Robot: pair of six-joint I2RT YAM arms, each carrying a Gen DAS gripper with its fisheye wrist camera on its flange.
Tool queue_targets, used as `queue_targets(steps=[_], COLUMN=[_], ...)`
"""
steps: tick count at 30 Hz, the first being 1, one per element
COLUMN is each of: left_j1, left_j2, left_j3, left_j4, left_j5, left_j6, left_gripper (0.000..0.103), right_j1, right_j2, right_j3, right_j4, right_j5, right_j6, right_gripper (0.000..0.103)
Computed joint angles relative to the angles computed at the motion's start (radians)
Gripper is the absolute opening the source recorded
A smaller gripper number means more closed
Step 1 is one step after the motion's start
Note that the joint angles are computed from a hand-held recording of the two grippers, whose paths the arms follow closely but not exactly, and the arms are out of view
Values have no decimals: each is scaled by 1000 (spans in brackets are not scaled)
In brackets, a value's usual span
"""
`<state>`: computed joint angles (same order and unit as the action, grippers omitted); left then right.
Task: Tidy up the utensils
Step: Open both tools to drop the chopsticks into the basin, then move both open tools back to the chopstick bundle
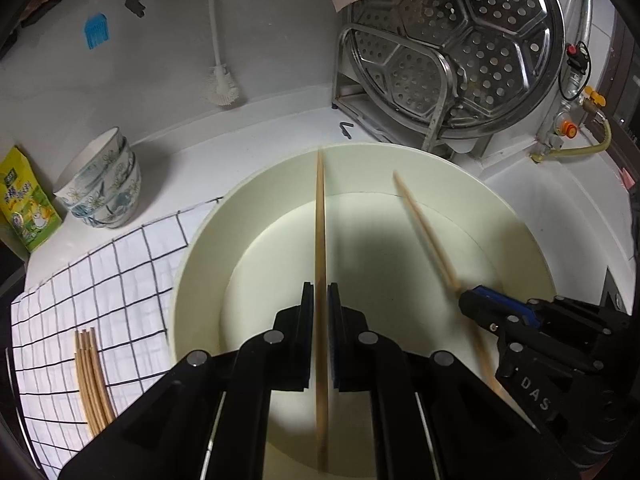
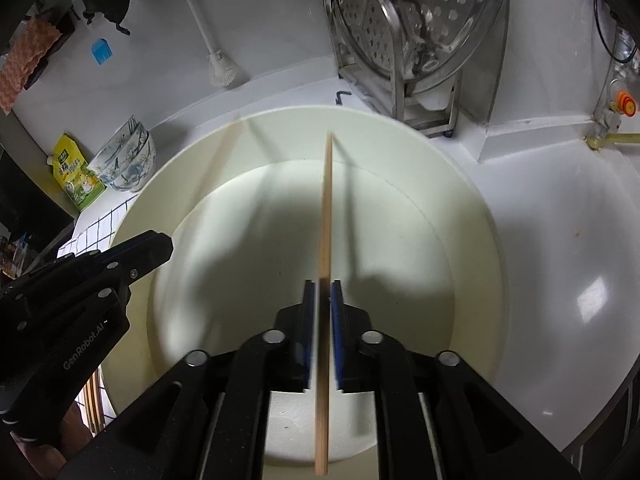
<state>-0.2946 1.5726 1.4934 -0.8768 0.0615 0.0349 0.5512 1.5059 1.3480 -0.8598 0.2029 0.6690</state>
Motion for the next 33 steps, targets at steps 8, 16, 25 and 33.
queue_targets(steps=[8,16,25,33], left_j1=[30,98,249,499], left_j2=[-48,-123,-213,-277], left_j3=[-10,-6,8,4], left_j4=[-10,-60,-148,-205], left_j5=[-7,22,94,194], left_j6=[-16,8,100,233], left_gripper=[55,64,70,78], right_j1=[25,90,239,380], right_j2=[-30,-49,-27,76], right_j3=[19,56,158,291], right_j4=[-31,-85,-166,-216], right_j5=[33,78,167,213], right_j6=[11,65,154,201], right_gripper=[24,28,31,37])
